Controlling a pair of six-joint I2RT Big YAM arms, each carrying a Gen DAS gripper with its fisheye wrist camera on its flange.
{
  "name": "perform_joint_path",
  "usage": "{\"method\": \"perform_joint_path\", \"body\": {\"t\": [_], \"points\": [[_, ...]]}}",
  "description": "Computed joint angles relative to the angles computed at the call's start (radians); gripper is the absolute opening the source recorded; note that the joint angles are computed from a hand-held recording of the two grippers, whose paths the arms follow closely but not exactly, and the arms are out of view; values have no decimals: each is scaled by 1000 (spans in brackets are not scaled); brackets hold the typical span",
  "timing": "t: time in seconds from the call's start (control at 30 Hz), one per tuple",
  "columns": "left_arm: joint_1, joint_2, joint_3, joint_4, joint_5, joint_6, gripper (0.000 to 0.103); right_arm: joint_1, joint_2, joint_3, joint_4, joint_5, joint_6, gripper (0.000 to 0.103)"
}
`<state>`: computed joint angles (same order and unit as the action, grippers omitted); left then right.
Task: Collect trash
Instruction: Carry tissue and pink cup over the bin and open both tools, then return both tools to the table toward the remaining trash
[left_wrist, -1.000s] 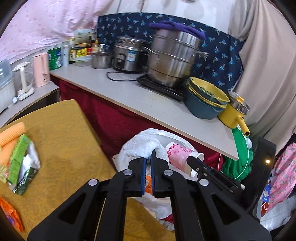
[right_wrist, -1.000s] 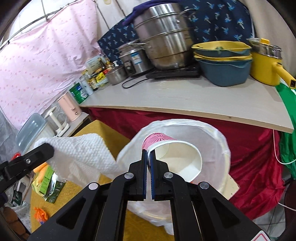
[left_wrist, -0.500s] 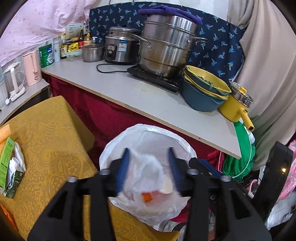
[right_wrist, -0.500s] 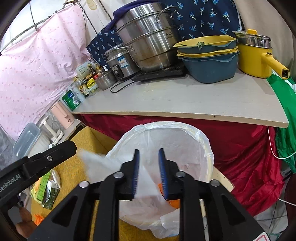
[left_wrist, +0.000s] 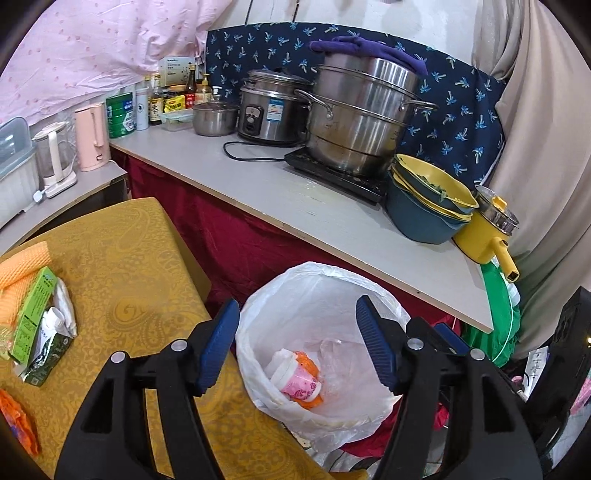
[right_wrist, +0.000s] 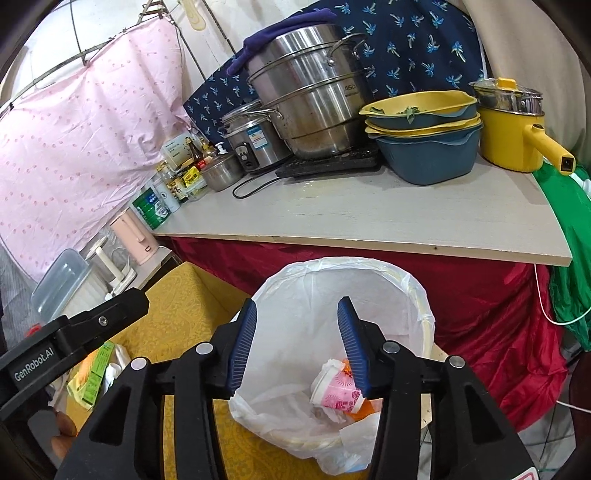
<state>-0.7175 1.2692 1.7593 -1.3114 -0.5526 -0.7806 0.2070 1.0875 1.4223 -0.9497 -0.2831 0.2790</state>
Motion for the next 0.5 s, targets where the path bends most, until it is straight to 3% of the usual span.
{"method": "perform_joint_path", "body": {"t": [0.5], "points": [[-24,-126,-52,-116,-155,-81,62,190,-23,42,-27,85,4,46]]}}
